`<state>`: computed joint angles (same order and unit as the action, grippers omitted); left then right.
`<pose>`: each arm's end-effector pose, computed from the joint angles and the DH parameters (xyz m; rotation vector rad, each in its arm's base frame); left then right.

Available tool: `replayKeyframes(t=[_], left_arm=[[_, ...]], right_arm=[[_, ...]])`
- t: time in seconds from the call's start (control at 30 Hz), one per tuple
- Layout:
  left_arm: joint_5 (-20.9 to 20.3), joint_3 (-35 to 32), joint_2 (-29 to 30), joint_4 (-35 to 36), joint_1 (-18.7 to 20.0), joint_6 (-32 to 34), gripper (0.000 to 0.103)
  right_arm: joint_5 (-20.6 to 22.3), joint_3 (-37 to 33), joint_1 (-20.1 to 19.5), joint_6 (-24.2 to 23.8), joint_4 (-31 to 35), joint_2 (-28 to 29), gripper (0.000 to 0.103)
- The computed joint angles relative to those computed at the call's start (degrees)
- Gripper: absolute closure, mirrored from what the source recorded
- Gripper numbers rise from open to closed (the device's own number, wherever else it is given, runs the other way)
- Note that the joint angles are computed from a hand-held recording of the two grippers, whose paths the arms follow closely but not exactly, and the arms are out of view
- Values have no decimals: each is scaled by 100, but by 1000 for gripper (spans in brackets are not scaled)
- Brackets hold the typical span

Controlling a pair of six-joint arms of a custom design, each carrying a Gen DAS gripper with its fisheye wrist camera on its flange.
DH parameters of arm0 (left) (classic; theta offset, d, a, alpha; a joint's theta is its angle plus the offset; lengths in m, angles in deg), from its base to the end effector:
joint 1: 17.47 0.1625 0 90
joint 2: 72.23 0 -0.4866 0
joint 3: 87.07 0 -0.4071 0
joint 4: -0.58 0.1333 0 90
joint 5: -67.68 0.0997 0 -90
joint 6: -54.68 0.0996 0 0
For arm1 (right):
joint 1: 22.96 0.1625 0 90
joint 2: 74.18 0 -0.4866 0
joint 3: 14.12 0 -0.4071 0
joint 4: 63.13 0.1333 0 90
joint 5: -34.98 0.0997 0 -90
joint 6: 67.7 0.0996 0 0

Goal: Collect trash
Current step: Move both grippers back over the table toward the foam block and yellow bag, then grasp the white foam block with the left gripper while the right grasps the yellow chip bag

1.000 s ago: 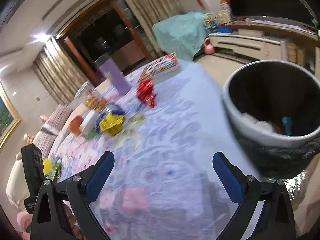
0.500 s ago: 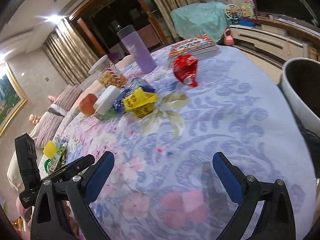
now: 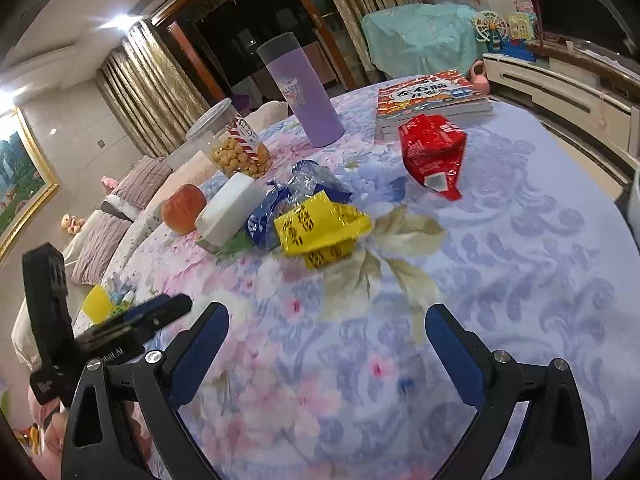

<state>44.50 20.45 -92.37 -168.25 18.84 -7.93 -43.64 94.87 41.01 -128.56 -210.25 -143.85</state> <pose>-0.3247 -0.5177 -0.1302 -0.0619 2.1657 -1.1271 -0.1297 -0.6141 0.2983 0.9494 -2.8693 0.5506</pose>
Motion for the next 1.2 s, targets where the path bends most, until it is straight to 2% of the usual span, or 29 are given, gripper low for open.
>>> replayKeyframes(t=[0.17,0.33,0.43,0.47,0.5,0.53,0.57,0.67,0.73,0.83,0.93,1.0,1.03,1.1,1.13,1.17,1.2], left_arm=[[102,-215,-2,-330,213,951,26],[-6,-435,40,-411,451,1501,26],[-73,-514,149,-935,538,2090,26],[-74,-537,170,-989,558,2186,34],[-133,-558,178,-1033,586,2274,51],[-184,-581,176,-1019,598,2295,55],[-204,-587,177,-1060,601,2330,55],[-198,-525,173,-1190,525,2228,58],[-168,-451,146,-1093,432,1875,58],[-150,-333,155,-1001,226,1326,58],[-112,-258,183,-456,-14,431,58],[-164,-215,223,-145,-138,-214,58],[-196,-198,251,19,-192,-545,58],[-301,-163,260,510,-277,-1354,58],[-374,-125,274,519,-303,-1564,58],[-432,-84,292,465,-329,-1691,58],[-464,-41,317,459,-367,-1856,58]], right_arm=[[21,-144,138,201,47,177,3],[-20,-241,248,420,-72,360,4],[-55,-335,292,596,-82,492,8],[-70,-339,305,609,-139,527,16],[-100,-339,320,605,-174,555,22],[-117,-358,325,606,-158,577,35],[-121,-376,324,611,-137,593,51],[-92,-374,267,556,-138,573,77],[-17,-392,215,497,-29,518,81],[108,-409,102,338,204,372,97],[172,-469,-12,141,521,254,98],[60,-560,-46,-35,828,218,97],[37,-633,-59,-72,1047,219,91],[68,-686,-95,-138,1190,207,87],[58,-681,-79,-159,1123,215,74],[55,-678,-51,-184,1077,224,53],[89,-691,-28,-213,1093,232,47]])
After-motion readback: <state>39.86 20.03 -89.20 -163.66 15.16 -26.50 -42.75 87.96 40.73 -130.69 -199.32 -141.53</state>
